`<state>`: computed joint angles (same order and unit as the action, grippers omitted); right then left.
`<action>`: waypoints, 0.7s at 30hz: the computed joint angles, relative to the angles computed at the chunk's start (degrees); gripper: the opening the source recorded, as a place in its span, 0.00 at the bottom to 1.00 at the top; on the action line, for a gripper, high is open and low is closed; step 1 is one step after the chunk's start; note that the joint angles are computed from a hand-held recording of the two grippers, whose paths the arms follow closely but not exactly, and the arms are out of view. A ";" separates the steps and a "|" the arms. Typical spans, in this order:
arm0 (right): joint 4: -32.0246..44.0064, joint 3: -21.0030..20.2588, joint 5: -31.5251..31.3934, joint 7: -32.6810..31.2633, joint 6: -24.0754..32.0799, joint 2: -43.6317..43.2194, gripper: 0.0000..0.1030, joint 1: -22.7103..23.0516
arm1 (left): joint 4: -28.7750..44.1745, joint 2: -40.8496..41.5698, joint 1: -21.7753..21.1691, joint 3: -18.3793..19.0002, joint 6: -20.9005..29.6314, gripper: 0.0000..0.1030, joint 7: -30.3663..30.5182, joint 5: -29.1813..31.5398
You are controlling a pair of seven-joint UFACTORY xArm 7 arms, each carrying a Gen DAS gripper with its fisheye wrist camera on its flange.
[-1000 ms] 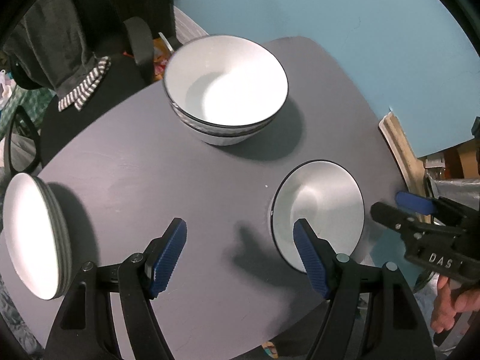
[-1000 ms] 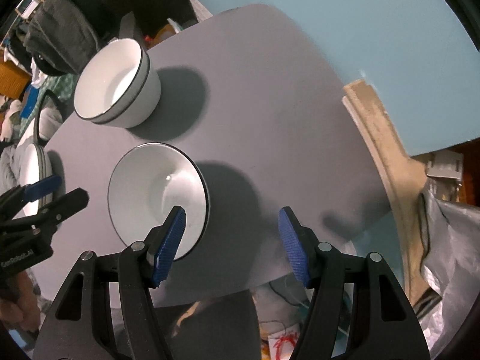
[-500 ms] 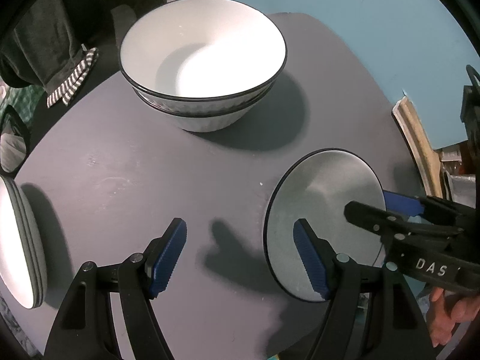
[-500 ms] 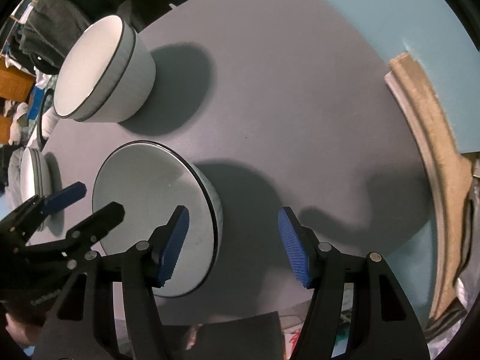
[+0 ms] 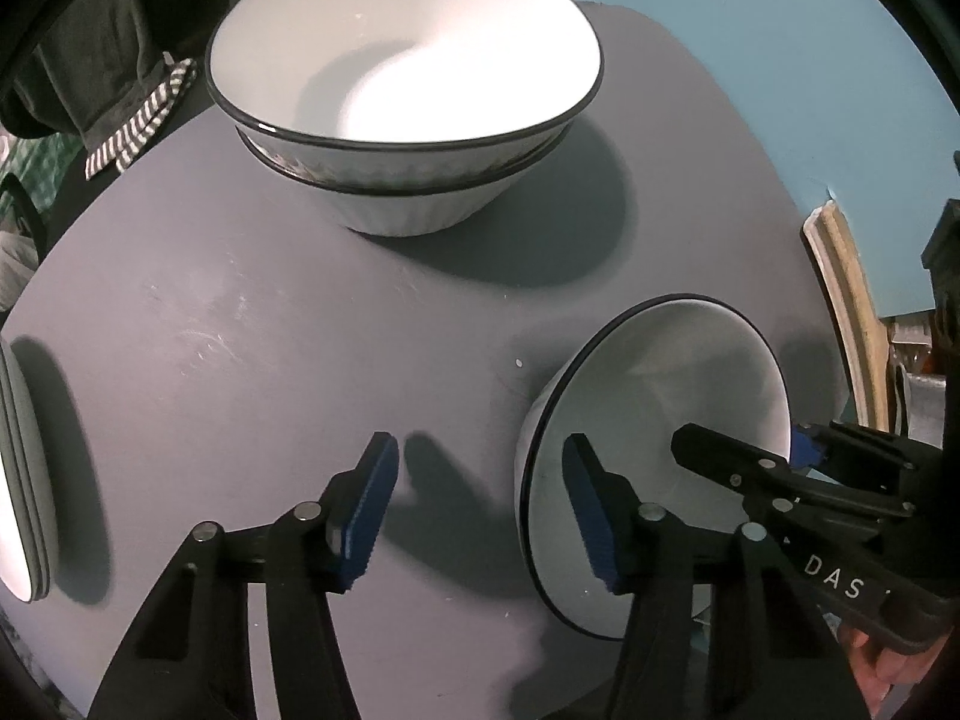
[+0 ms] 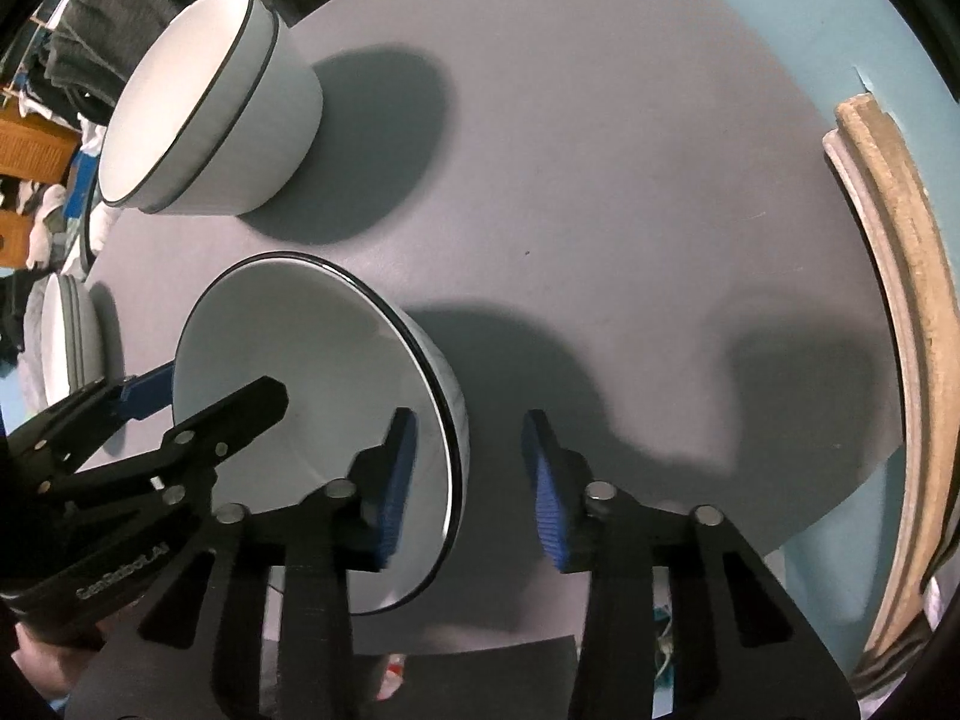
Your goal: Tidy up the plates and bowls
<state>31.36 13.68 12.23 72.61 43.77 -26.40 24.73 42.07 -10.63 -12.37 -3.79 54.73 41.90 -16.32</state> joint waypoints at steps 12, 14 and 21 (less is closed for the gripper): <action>0.26 0.06 0.26 -1.79 3.15 -1.41 0.09 0.61 | -0.49 -0.23 -0.62 -0.42 2.35 0.12 1.81 0.75; 0.77 0.05 0.00 -1.97 4.09 -1.24 0.09 0.48 | -0.47 -0.48 -0.71 -0.47 2.95 0.09 1.77 0.72; 2.07 0.06 -0.46 -1.71 6.06 -1.43 0.08 -0.14 | -0.66 -1.51 -0.29 0.19 3.16 0.07 1.96 0.35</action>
<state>33.43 13.74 11.76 70.90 49.83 -27.83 24.60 41.41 -12.14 -12.66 -3.60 57.90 43.87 -15.97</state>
